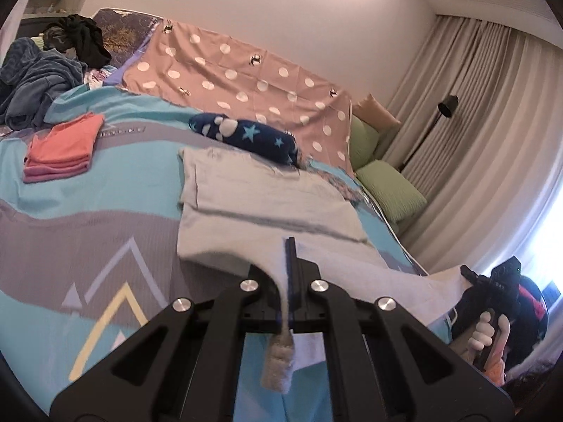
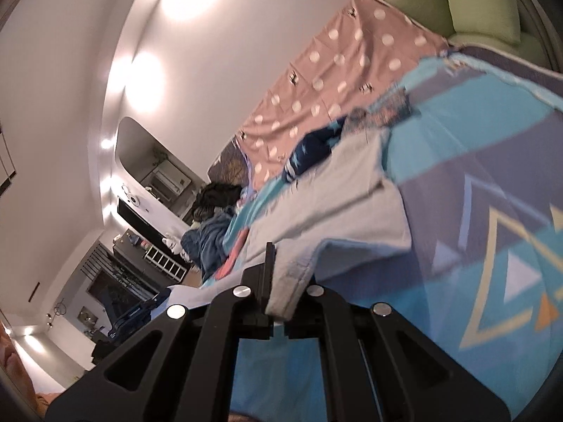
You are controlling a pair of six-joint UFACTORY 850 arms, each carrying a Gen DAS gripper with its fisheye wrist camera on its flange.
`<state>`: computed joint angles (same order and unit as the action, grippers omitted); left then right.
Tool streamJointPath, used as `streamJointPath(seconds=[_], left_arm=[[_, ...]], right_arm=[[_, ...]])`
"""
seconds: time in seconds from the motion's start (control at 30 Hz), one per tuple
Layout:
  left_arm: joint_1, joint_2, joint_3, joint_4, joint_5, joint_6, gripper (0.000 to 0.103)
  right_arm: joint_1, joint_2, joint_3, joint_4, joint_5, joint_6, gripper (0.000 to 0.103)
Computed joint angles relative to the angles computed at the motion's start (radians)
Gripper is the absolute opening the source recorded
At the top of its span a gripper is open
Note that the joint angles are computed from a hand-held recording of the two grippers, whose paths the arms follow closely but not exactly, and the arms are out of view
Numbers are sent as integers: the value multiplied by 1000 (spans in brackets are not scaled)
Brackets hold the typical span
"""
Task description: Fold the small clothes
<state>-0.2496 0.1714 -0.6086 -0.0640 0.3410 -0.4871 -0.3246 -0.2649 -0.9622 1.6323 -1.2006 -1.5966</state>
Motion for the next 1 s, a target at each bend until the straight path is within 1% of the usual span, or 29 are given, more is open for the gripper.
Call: streamJointPath(seconds=[0.03, 0.07, 0.1, 0.17, 0.23, 0.3, 0.33, 0.4, 0.57, 0.67, 0.8, 0.87, 1.0], left_arm=[[10, -8, -9, 29, 1, -25, 2], [15, -16, -21, 25, -3, -14, 2], [17, -34, -45, -16, -11, 39, 2], [20, -60, -80, -70, -25, 112, 2], [26, -90, -119, -96, -39, 154, 2], [28, -120, -155, -155, -51, 226, 2], [32, -130, -167, -157, -55, 235, 2], [40, -157, -199, -170, -63, 256, 2], [69, -210, -256, -145, -76, 236, 2], [81, -249, -304, -188, -98, 295, 2], [96, -310, -382, -274, -128, 398, 2], [106, -348, -428, -306, -145, 437, 2], [133, -423, -523, -271, -185, 416, 2]], right_arm=[[7, -5, -9, 16, 1, -13, 3], [17, -10, -18, 33, 11, -27, 3], [27, -10, -23, 49, 31, -40, 3], [51, -4, -34, 84, 98, -82, 3], [78, 1, -38, 119, 162, -128, 3], [104, -4, -56, 151, 220, -176, 3], [115, -10, -68, 162, 238, -190, 3], [130, -31, -99, 176, 253, -202, 3], [157, -81, -172, 198, 287, -206, 3], [178, -108, -215, 220, 318, -226, 3], [222, -153, -286, 291, 385, -308, 3], [236, -180, -323, 305, 409, -320, 3], [266, -270, -447, 290, 471, -274, 3]])
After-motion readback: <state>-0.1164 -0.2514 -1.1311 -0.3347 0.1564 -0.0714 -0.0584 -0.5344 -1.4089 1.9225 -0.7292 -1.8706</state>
